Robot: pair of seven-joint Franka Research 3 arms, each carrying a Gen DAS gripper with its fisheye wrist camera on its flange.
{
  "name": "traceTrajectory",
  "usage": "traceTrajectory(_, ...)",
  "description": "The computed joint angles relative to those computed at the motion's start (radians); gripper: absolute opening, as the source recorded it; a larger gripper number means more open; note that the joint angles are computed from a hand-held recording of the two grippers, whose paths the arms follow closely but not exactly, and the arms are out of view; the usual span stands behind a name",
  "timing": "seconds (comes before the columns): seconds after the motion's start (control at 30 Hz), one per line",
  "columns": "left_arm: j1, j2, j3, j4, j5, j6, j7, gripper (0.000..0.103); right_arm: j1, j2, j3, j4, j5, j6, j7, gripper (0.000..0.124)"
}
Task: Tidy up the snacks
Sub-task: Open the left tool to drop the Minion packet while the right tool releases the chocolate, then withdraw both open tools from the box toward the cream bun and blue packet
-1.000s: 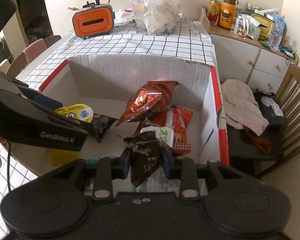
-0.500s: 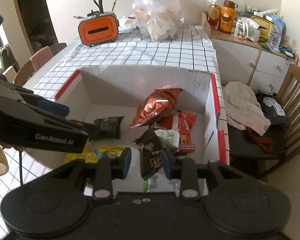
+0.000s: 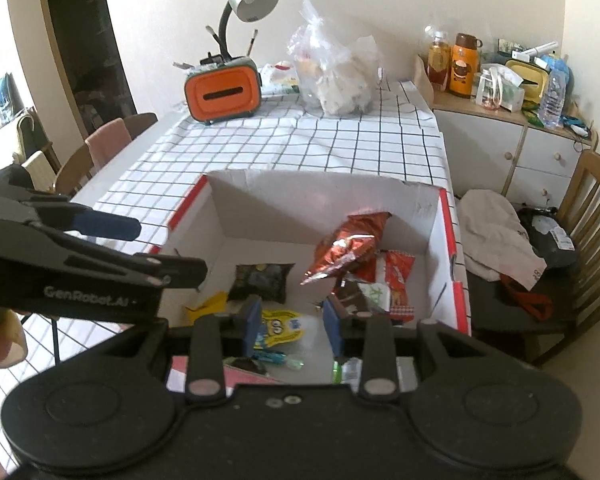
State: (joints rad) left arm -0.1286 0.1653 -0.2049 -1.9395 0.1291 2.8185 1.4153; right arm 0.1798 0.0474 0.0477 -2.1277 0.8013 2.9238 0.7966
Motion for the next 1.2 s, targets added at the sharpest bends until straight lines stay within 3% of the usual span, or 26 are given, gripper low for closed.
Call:
traceTrajectory(0.27, 0.033, -0.090, 0.012, -0.121, -0.045, 0.083, 0.070, 0.083, 0.033, -0.018, 0.014, -0.023, -0.022, 0.047, 0.075, 0.035)
traceTrajectory(0.43, 0.049, -0.143, 0.025, -0.193, -0.140, 0.124, 0.165, 0.083, 0.060, -0.017, 0.026, -0.026, -0.046, 0.067, 0.126, 0.040)
traceTrajectory(0.63, 0.054, -0.201, 0.067, -0.272, -0.205, 0.179, 0.236, 0.083, 0.094, -0.001, 0.039, -0.024, -0.136, 0.095, 0.230, 0.047)
traceTrajectory(0.8, 0.034, -0.238, 0.123, -0.326, -0.342, 0.204, 0.374, 0.084, 0.119, 0.024, 0.049, -0.010, -0.230, 0.112, 0.332, 0.050)
traceTrajectory(0.97, 0.041, -0.254, 0.174, -0.361, -0.422, 0.207, 0.455, 0.085, 0.144, 0.053, 0.058, 0.015, -0.299, 0.120, 0.409, 0.064)
traceTrajectory(1.03, 0.041, -0.253, 0.197, -0.368, -0.472, 0.209, 0.504, 0.085, 0.153, 0.065, 0.063, 0.021, -0.325, 0.140, 0.437, 0.086)
traceTrajectory(1.2, 0.060, -0.235, 0.236, -0.370, -0.607, 0.227, 0.639, 0.085, 0.143, 0.102, 0.115, 0.069, -0.290, 0.133, 0.372, 0.088)
